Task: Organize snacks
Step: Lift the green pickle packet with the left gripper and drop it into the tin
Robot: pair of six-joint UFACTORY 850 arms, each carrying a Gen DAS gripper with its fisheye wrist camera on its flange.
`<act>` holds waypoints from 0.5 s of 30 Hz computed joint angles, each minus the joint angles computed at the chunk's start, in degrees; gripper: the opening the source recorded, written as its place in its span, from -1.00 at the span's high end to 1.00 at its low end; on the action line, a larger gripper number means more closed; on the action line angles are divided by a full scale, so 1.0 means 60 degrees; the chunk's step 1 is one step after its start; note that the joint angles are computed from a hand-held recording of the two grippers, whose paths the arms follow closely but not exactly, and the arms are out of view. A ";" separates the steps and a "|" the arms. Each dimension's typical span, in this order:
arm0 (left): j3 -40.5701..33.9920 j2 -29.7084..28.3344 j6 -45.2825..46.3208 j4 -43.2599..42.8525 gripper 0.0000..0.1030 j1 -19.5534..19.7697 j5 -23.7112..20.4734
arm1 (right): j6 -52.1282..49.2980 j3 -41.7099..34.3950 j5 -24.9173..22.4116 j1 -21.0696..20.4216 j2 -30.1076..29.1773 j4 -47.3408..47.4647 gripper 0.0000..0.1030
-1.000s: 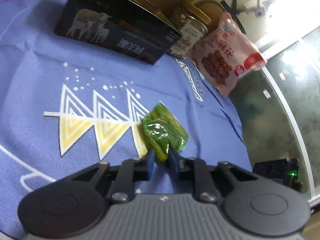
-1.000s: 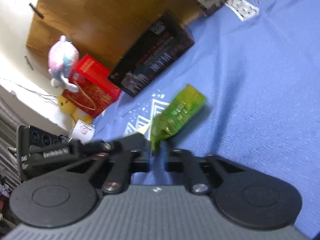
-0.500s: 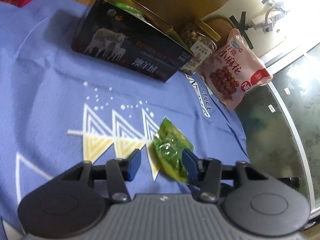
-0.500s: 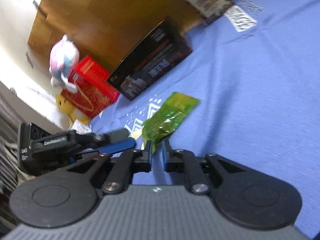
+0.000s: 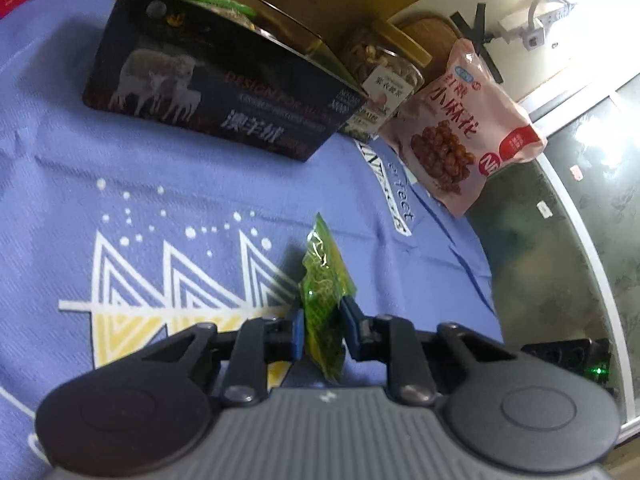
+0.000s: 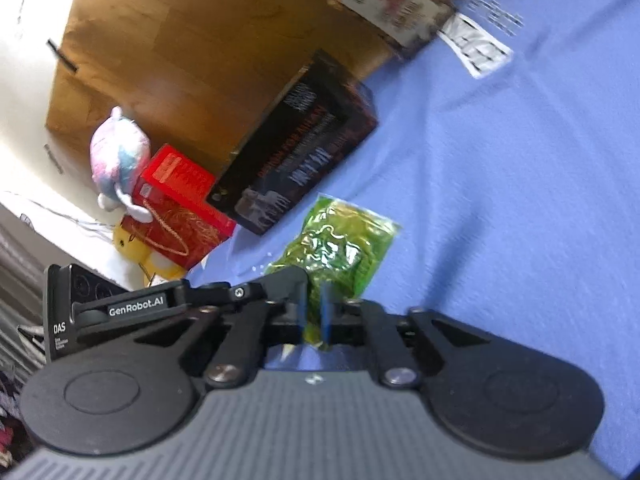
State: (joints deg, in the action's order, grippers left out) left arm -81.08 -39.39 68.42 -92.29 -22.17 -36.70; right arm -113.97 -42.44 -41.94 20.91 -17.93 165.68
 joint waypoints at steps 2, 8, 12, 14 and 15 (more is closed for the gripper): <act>-0.0026 0.0085 0.0177 -0.0130 0.66 0.0022 0.0153 | -0.0065 -0.0114 -0.0082 -0.0034 -0.0039 -0.0118 0.87; -0.0843 0.0138 0.1027 -0.1053 0.69 0.0286 0.0212 | -0.0429 -0.1194 0.0043 -0.0207 -0.0396 -0.0538 0.85; -0.2002 -0.0238 0.1356 -0.1346 0.69 0.0363 0.0623 | -0.1623 -0.2360 0.0167 -0.0263 -0.0793 -0.0180 0.84; -0.2787 -0.0623 0.1322 -0.1211 0.68 0.0352 0.1049 | -0.1908 -0.3094 0.0238 -0.0318 -0.1157 -0.0219 0.80; -0.3186 -0.0836 0.1172 -0.0973 0.60 0.0308 0.1370 | -0.2188 -0.3451 0.0291 -0.0318 -0.1370 -0.0084 0.79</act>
State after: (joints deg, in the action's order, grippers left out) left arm -100.19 -44.40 75.45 -98.13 -20.32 -28.48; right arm -127.10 -63.14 -40.19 19.01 -26.15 165.17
